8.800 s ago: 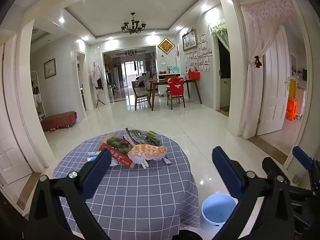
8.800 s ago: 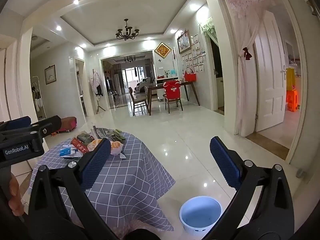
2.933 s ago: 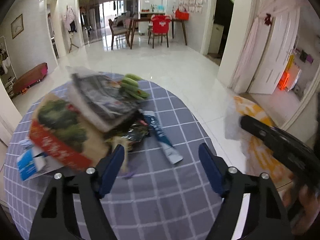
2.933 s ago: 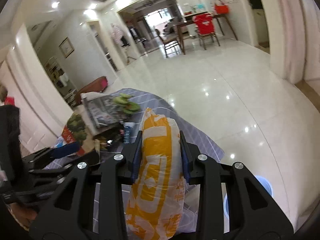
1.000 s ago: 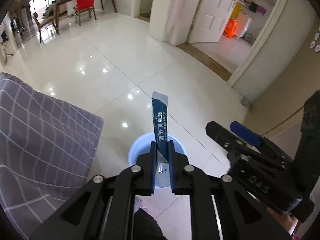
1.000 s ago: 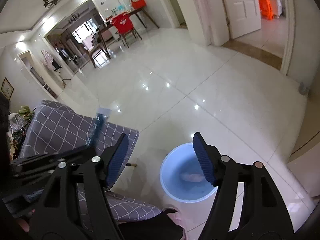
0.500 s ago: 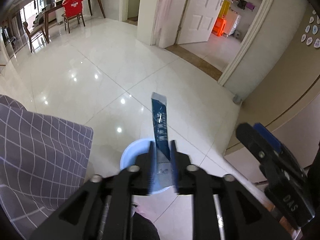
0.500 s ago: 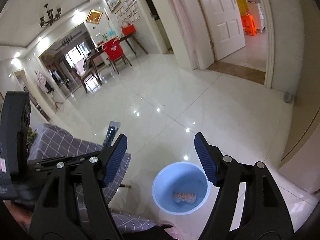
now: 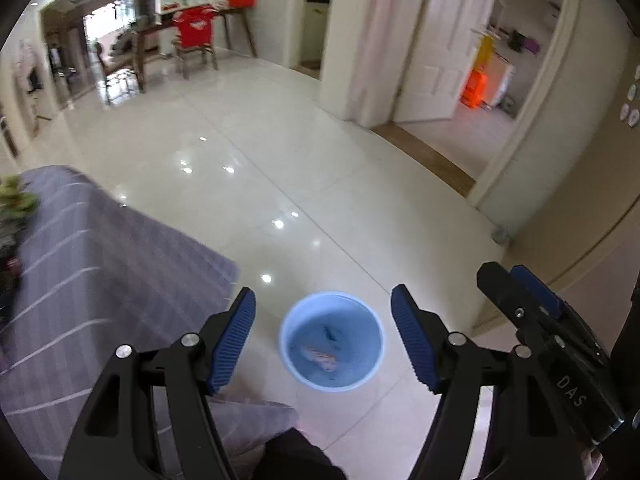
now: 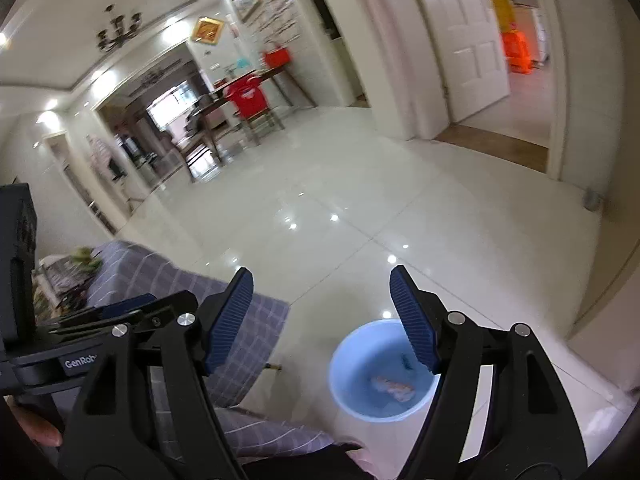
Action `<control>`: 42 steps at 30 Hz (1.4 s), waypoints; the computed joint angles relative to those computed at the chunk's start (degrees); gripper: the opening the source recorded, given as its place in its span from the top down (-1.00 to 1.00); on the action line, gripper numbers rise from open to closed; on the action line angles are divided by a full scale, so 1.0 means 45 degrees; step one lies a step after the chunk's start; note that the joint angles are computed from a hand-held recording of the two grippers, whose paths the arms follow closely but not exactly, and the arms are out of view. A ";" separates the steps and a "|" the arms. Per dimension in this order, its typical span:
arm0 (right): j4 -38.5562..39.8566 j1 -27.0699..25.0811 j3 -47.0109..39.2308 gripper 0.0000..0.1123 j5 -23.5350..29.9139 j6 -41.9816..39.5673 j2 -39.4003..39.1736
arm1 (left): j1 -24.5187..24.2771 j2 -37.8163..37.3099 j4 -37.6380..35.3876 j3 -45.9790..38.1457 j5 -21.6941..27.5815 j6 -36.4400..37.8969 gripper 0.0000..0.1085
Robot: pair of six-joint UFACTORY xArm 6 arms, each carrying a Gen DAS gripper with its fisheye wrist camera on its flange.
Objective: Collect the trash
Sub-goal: 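Move both tools back and grasp a beige paper tag with the left tool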
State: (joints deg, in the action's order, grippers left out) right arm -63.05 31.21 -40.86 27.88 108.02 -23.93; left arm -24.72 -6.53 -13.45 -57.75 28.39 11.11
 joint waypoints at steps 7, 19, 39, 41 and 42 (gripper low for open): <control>0.0414 0.0813 -0.2623 -0.25 -0.1415 -0.1325 0.2280 | 0.2108 -0.2200 0.1550 0.1324 -0.0246 -0.0978 -0.27; 0.4501 0.2506 -0.8425 -0.25 -0.2052 -0.6987 0.7343 | 0.5986 -0.1745 -0.1593 0.0705 0.0839 0.1891 -0.10; 0.9365 0.2985 -1.2405 -0.25 -0.0965 -1.2390 1.0627 | 0.7144 -0.1546 -0.3424 0.0674 0.0619 0.3551 0.66; 1.0324 0.3069 -1.3166 -0.25 -0.0655 -1.3354 1.1155 | 0.7320 -0.1991 -0.3542 0.0838 0.0378 0.3544 0.66; 1.0835 0.3103 -1.3553 -0.25 -0.0482 -1.3856 1.1408 | 0.7408 -0.2198 -0.3408 0.0927 0.0248 0.3369 0.66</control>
